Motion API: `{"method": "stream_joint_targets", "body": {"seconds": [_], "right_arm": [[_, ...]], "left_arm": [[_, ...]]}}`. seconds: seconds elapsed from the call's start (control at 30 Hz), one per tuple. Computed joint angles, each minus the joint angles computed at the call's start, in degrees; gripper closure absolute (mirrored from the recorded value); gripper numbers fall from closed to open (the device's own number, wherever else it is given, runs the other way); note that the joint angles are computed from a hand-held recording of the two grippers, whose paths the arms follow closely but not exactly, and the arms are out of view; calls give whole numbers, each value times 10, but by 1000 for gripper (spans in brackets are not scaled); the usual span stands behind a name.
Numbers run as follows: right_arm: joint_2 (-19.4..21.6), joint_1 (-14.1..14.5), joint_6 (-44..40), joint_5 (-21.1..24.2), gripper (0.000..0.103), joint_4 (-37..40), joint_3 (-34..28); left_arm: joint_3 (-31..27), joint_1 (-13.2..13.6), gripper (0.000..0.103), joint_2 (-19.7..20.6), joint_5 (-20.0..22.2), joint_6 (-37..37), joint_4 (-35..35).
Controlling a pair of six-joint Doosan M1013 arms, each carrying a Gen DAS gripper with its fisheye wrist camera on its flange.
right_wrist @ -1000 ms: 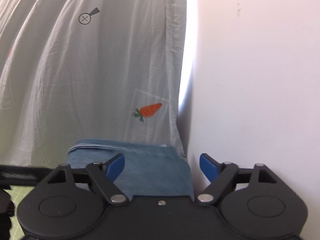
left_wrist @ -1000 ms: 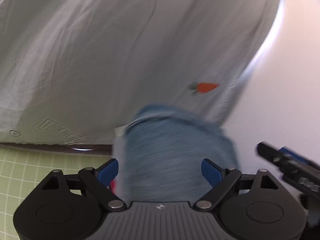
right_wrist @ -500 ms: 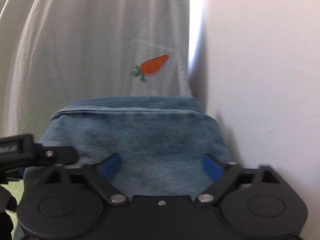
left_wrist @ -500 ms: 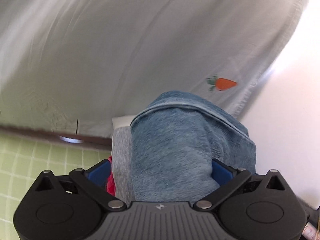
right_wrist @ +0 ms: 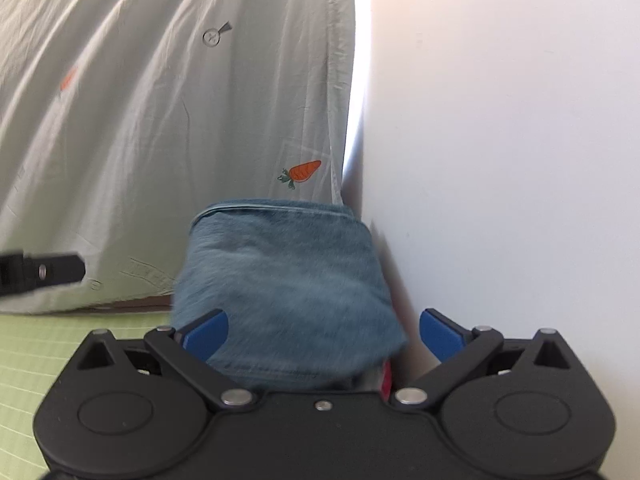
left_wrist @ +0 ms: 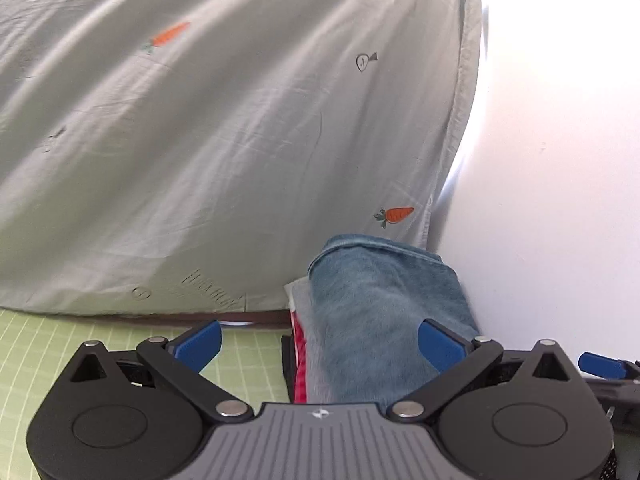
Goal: Fold clothes
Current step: 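Carry the jeans bundle with both tools onto the folded clothes stack, then release the jeans with both tools and pull them back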
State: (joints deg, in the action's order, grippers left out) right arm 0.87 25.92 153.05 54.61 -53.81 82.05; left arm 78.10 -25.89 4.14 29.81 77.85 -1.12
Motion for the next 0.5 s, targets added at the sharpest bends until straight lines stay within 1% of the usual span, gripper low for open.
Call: {"method": "stream_joint_targets", "body": {"seconds": [0.07, 0.13, 0.23, 0.33, 0.4, 0.5], "right_arm": [[-9, 22, 51, 29, 0, -1, 5], [-20, 51, 80, 65, 0, 1, 14], [-27, 97, 97, 116, 0, -3, 22], [-30, 138, 121, 158, 0, -2, 27], [-29, 156, 129, 171, 0, 2, 30], [-20, 180, 124, 207, 0, 9, 20]], "left_arm": [[22, 6, 0, -25, 23, 39, -31], [40, 9, 0, -45, 46, 62, -25], [68, 16, 0, -74, 54, 93, -19], [91, 31, 0, -96, 62, 161, -65], [102, 42, 0, -106, 71, 202, -94], [113, 57, 0, -119, 85, 246, -135]]}}
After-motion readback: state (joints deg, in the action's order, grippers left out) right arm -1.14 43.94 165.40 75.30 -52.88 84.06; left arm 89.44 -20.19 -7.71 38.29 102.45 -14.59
